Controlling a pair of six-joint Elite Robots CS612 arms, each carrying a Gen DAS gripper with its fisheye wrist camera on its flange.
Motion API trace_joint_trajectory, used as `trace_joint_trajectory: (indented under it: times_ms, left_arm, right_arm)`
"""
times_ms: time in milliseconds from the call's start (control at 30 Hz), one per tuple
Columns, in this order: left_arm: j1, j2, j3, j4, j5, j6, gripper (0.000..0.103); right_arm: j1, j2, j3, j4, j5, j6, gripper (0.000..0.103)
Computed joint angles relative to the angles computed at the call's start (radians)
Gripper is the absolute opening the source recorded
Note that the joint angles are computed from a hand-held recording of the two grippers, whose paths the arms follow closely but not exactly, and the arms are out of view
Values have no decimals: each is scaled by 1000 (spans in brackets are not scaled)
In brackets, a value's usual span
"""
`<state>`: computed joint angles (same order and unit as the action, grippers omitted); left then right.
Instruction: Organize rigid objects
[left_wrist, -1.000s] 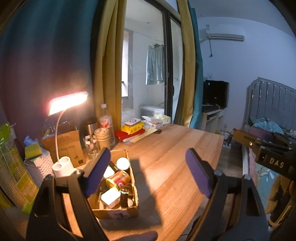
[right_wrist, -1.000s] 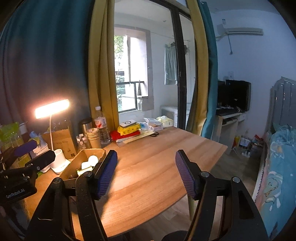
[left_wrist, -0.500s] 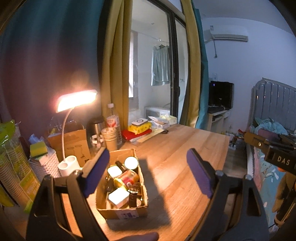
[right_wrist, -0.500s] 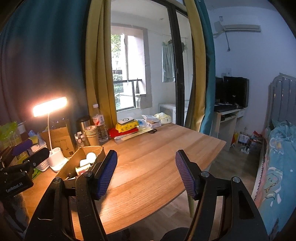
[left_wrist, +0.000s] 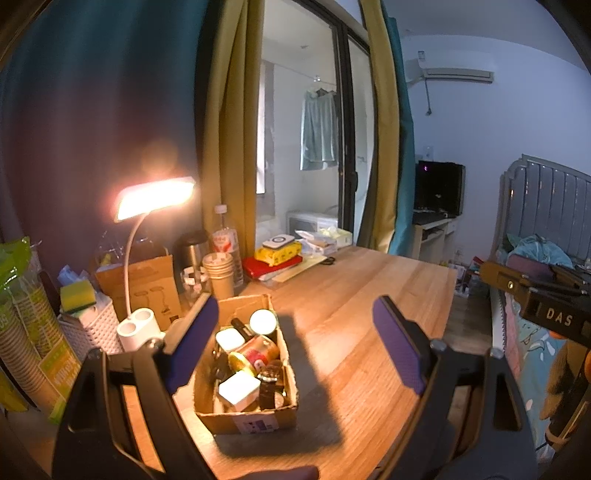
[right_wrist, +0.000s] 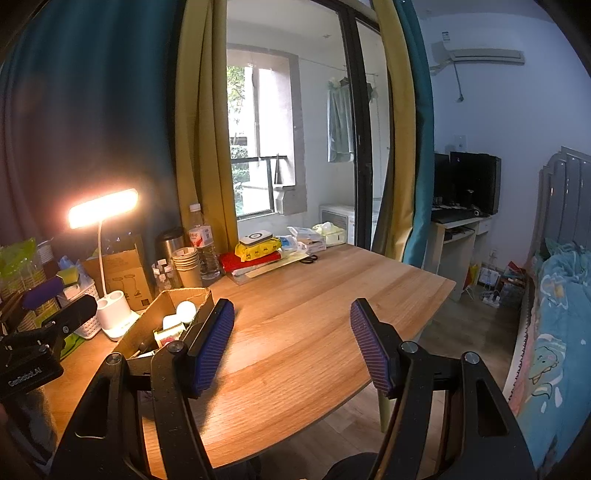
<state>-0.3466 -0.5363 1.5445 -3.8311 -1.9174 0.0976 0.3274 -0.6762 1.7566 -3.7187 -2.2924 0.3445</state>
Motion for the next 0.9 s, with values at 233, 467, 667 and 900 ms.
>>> trace_joint_trajectory:
  times_ms: [233, 467, 667, 900]
  left_arm:
    - [3, 0, 0, 3, -3, -9, 87]
    - [6, -1, 0, 6, -7, -6, 87]
    - [5, -1, -1, 6, -7, -7, 87]
    - [6, -1, -3, 9, -7, -5, 87]
  right_arm:
    - [0, 0, 0, 0, 1, 2, 69]
    - [0, 0, -2, 2, 0, 0, 69]
    - [1, 0, -2, 2, 1, 1, 69]
    - [0, -1, -1, -1, 0, -2, 69]
